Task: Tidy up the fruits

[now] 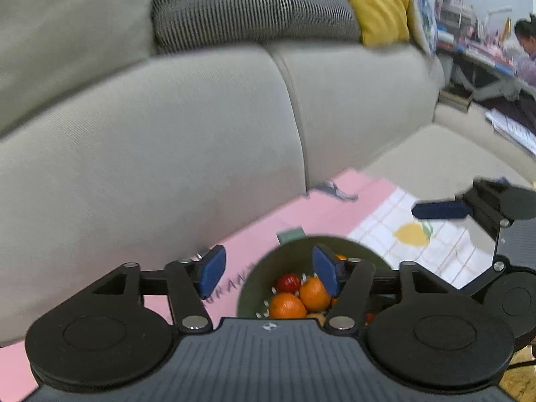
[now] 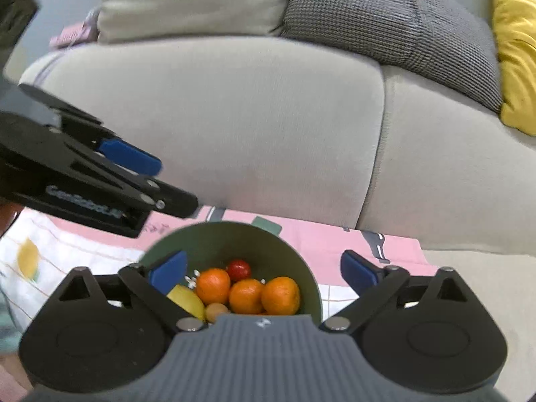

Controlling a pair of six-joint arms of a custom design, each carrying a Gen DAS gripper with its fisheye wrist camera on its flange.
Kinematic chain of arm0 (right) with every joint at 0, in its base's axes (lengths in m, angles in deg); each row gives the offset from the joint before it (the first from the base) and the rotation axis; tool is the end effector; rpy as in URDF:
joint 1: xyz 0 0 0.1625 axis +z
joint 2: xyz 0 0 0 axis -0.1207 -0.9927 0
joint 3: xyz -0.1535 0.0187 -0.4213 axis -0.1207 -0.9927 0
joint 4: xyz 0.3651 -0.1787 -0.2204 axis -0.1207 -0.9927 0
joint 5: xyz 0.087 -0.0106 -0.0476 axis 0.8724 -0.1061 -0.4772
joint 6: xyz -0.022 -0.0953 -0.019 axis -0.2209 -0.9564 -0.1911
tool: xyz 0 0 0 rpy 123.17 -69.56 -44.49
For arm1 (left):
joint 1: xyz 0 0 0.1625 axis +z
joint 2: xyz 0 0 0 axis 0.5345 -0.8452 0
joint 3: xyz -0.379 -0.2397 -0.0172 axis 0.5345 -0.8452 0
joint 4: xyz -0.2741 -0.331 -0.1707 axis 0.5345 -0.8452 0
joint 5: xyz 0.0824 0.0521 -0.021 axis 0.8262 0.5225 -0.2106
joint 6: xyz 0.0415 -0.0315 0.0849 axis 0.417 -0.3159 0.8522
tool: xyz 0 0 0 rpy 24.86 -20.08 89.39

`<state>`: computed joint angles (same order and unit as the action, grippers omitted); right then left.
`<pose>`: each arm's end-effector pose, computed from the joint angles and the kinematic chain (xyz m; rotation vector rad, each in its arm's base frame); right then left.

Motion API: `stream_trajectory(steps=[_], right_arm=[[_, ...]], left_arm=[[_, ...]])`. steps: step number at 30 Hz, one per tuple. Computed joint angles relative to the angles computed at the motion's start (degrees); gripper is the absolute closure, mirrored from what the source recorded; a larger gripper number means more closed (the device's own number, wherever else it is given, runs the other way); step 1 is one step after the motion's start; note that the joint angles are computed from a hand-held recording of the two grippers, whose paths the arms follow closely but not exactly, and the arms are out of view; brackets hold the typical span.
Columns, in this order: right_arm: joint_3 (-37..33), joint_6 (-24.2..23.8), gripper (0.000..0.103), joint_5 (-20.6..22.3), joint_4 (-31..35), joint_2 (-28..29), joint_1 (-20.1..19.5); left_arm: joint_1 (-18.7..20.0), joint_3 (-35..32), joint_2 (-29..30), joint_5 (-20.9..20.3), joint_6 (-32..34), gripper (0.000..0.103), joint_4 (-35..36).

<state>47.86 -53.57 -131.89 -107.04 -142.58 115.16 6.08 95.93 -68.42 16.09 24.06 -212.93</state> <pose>0.2413 -0.4627 0.2477 0.9122 -2.1469 0.9394 -0.3282 -0.5206 0.1965 0.8983 2.2799 -0.7939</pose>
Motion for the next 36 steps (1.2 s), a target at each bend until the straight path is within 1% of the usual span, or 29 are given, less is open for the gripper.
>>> stream_trajectory(steps=[1,3,4,6,8,10,14,17,18,20,22,24,25,28,31,36], right_arm=[[0.2,1.3,0.005,0.0,0.3,-0.5,0.3],[0.7,4.7,0.005,0.0,2.4,-2.1,1.2],[1.1,6.7,0.005,0.0,3.8,-3.1,1.8],[2.2,10.6,0.005,-0.2,6.2,-5.1,3.0],[3.0,13.3,0.004,-0.5,7.7,-6.2,3.7],[4.0,15.2,0.004,-0.8,8.6,-7.2,4.5],[6.2,14.9,0.004,-2.2,6.6,-7.7,5.5],[8.1,14.4,0.004,-2.9,4.2,-7.7,6.4],[8.7,14.1,0.004,-3.2,3.1,-7.6,6.8],[9.3,13.6,0.004,-3.4,1.7,-7.3,7.1],[9.9,13.0,0.004,-4.2,-0.3,-6.6,7.7],[10.4,12.9,0.004,-5.5,-1.9,-5.7,8.2],[10.7,13.1,0.004,-5.9,-2.3,-5.5,8.3],[11.8,14.2,0.004,-6.5,-2.9,-5.4,8.1],[12.8,13.9,0.004,-6.9,-2.1,-5.4,8.1],[13.8,12.6,0.004,-7.1,-3.7,-5.1,8.2]], left_arm=[[-0.9,0.8,-0.7,1.1,0.0,0.027,-1.1],[-2.5,2.3,-1.8,3.7,-0.2,0.019,-3.1],[-3.2,3.1,-2.3,5.1,-0.2,0.016,-4.3],[-4.6,4.8,-3.6,7.5,-1.2,0.015,-5.4],[-5.7,6.0,-4.9,9.4,-4.9,0.015,-3.8],[-6.8,7.9,-6.0,11.4,-7.1,0.015,-4.9],[-8.9,10.8,-7.4,15.7,-8.7,0.015,-4.5],[-11.2,13.3,-8.7,20.5,-12.8,0.013,-0.1],[-11.8,14.2,-9.2,21.4,-14.0,0.013,1.0],[-12.8,15.5,-10.4,22.4,-17.3,0.013,4.7],[-13.3,16.1,-11.6,22.3,-22.4,0.013,10.4],[-13.4,16.0,-13.0,21.2,-27.9,0.013,18.0],[-13.2,15.6,-13.6,20.5,-31.0,0.013,22.9],[-13.1,14.8,-14.1,19.8,-37.6,0.013,31.6],[-13.5,15.0,-14.8,19.3,-42.6,0.013,35.8],[-14.4,15.0,-14.7,18.2,-46.6,0.013,39.6]])
